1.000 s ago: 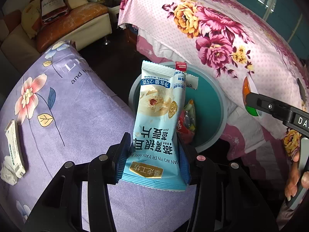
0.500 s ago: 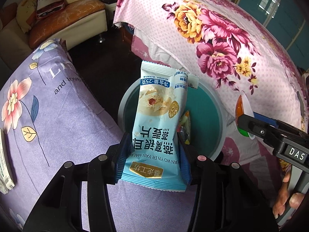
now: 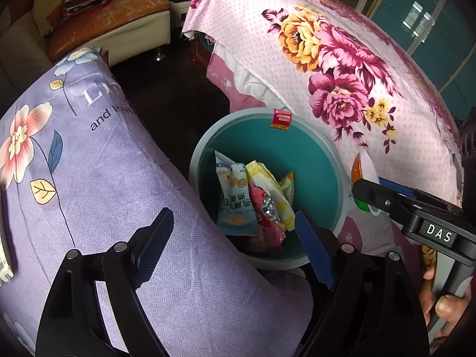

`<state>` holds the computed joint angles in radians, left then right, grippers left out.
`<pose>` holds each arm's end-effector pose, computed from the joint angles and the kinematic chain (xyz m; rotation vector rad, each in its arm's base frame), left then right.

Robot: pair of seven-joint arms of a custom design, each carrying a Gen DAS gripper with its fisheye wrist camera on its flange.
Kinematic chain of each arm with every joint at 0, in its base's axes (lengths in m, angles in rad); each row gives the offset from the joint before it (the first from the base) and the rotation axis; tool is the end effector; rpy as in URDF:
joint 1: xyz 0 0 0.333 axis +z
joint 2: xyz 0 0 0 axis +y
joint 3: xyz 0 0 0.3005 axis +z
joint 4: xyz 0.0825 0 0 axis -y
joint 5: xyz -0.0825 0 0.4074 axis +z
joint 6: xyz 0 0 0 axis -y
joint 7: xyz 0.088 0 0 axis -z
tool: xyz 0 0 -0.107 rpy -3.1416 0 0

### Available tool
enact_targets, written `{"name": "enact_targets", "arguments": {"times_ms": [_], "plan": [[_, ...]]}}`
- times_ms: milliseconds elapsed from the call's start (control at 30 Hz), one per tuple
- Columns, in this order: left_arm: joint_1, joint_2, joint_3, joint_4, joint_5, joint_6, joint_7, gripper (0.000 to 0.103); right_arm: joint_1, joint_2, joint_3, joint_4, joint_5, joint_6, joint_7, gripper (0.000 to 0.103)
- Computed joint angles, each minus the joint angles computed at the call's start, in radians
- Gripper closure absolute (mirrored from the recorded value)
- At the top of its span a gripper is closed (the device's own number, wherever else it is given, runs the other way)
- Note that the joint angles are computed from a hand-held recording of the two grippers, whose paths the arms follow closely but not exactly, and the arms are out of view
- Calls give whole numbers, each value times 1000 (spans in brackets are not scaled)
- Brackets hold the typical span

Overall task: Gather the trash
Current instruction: 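Open the left tool over the wastebasket while the right tool releases the egg cup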

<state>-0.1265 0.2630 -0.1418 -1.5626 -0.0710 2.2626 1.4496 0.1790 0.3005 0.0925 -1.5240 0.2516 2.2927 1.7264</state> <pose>0.6746 -0.1768 0.5209 -1.9544 2.1624 -0.6221 0.6843 0.1879 0.5191 -1.8331 1.8637 -0.0559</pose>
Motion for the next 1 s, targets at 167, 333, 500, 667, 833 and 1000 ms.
{"name": "enact_targets", "arguments": {"times_ms": [167,333,500,667,833,1000], "plan": [[22,-49,3,-69,-38,17,12,15,14,34,8,44,-14,-32,1,51],[41,-90,9,-127,-52,28,26,14,36,77,18,104,-37,-69,0,50],[64,-128,16,-177,-78,40,45,14,59,124,25,172,-59,-110,8,48],[86,-166,22,-226,-111,58,59,10,82,147,23,215,-89,-134,37,32],[105,-207,29,-280,-143,70,75,10,97,164,20,254,-112,-174,69,27],[125,-257,39,-338,-177,82,89,10,119,177,23,296,-137,-215,85,23]]}}
